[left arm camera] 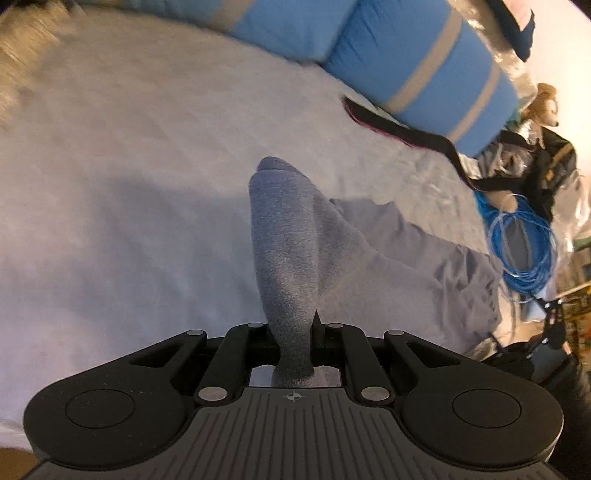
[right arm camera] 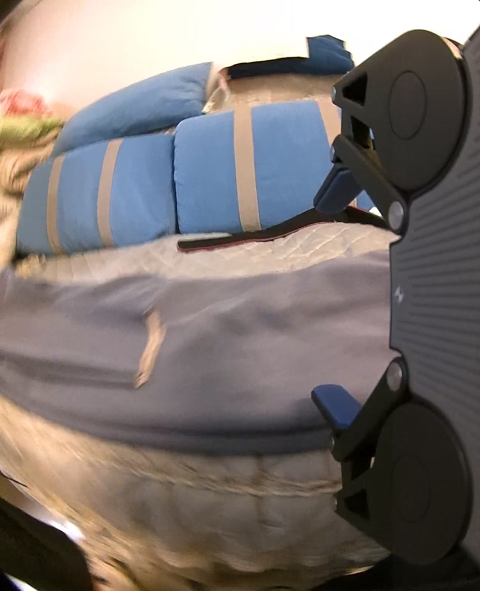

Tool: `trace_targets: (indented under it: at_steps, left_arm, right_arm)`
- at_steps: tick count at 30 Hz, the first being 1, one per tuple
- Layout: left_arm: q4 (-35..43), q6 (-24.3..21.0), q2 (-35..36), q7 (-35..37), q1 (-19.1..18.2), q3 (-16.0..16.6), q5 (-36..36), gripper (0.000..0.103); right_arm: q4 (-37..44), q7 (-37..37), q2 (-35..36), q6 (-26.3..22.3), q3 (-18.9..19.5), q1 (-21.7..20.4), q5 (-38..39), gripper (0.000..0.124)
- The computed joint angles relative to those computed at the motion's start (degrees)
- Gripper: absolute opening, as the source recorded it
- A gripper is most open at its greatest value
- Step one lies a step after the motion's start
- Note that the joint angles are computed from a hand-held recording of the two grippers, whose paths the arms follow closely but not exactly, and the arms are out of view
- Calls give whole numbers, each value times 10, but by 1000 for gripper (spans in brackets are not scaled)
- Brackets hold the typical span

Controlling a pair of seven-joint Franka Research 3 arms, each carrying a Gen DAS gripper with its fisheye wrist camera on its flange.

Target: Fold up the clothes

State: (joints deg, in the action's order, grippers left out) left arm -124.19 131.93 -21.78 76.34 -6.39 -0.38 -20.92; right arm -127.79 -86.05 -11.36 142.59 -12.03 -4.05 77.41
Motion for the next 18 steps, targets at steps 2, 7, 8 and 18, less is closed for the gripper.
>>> trace_targets:
  at_steps: [2,7,8,18]
  left_arm:
    - [24,-47,-17,-26,23,0,42,10]
    - [104,-139,-28,-94,50,-18,130,10]
    - [122,-153,-24,-98,47,-22,138,10]
    - [281,-212,83,-266,8,-94,216,10]
  right_arm:
    - [10,77,-1,-16,4,1,-17,103]
    - [25,232,-11,-36,12,18,0,103]
    - [28,254,-8,-36,13,22,12,103]
    - [32,327,4,-44,20,33,35,103]
